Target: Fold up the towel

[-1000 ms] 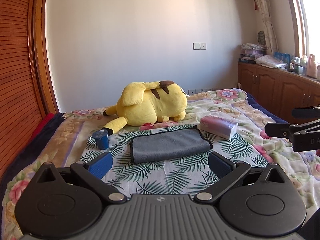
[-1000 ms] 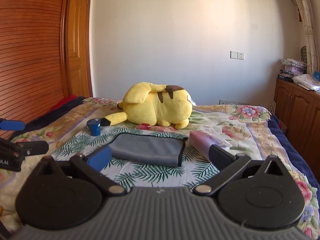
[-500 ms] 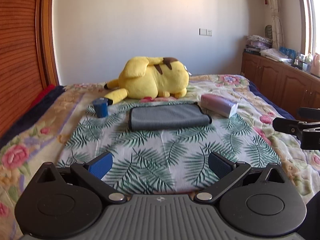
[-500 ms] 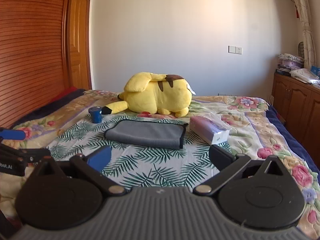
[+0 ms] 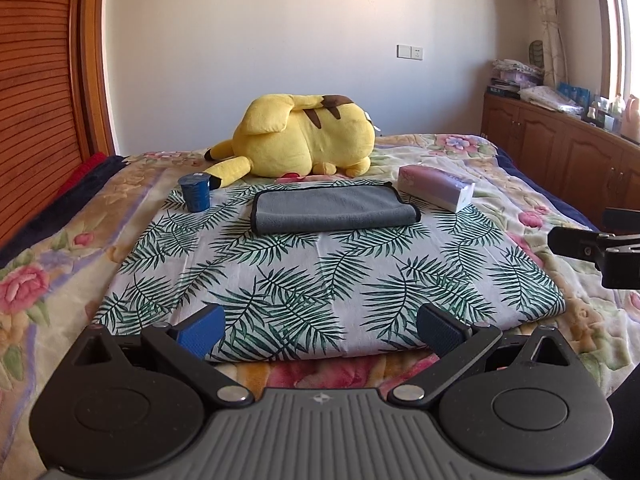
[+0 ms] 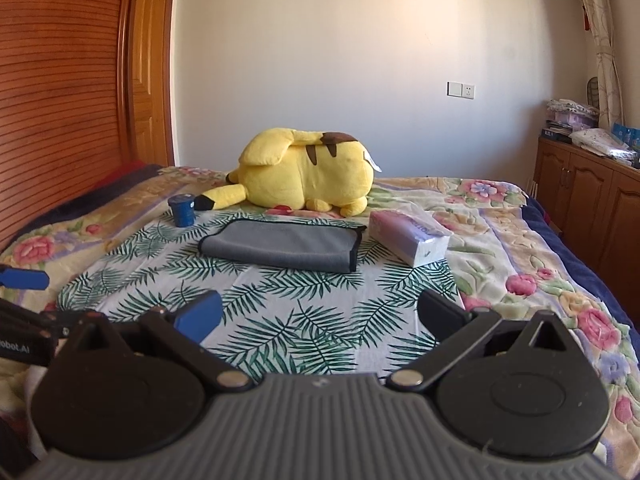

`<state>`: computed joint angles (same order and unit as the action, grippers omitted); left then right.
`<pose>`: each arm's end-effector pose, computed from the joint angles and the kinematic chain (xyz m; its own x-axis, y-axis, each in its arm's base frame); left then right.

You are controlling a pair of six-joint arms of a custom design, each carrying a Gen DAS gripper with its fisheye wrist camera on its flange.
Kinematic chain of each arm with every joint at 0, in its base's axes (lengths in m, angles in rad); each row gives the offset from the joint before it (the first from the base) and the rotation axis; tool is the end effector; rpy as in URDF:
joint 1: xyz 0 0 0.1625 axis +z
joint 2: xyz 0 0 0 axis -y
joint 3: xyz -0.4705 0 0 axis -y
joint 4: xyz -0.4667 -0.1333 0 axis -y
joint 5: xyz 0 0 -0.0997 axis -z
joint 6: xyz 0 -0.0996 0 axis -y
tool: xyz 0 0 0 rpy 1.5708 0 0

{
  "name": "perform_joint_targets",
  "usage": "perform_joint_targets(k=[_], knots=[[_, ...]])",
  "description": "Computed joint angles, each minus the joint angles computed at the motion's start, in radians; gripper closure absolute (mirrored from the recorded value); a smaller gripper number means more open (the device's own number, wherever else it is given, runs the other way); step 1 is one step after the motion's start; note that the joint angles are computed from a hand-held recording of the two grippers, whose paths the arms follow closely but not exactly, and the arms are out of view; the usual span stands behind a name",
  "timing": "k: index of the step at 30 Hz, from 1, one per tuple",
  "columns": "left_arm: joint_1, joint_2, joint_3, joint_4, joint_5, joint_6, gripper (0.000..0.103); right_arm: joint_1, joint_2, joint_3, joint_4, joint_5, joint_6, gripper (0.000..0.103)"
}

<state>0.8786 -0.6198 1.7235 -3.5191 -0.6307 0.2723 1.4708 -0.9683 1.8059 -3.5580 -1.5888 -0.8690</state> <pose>-0.2843 -0.6778 0.0546 -0.6945 0.0522 -0.7176 0.6339 0.5162 -0.5759 0.0599 -0.7202 0.2537 -0.6724 -0.2357 0.7017 -0.7321 0.3513 -0.5835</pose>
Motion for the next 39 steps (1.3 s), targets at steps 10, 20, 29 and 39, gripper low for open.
perform_joint_targets(k=[10, 20, 29, 39], knots=[[0.013, 0.025, -0.010, -0.091, 0.011, 0.077, 0.016, -0.002, 0.013, -0.005, -0.007, -0.013, -0.006, 0.000], [0.007, 0.044, -0.016, -0.238, -0.011, 0.173, 0.016, -0.010, 0.012, 0.005, -0.057, 0.024, 0.001, 0.000], [0.005, 0.047, -0.015, -0.306, -0.030, 0.211, 0.016, -0.020, 0.013, 0.010, -0.102, 0.065, 0.011, 0.000], [0.001, 0.050, -0.015, -0.333, -0.036, 0.238, 0.016, -0.024, 0.014, 0.012, -0.116, 0.071, 0.018, 0.000]])
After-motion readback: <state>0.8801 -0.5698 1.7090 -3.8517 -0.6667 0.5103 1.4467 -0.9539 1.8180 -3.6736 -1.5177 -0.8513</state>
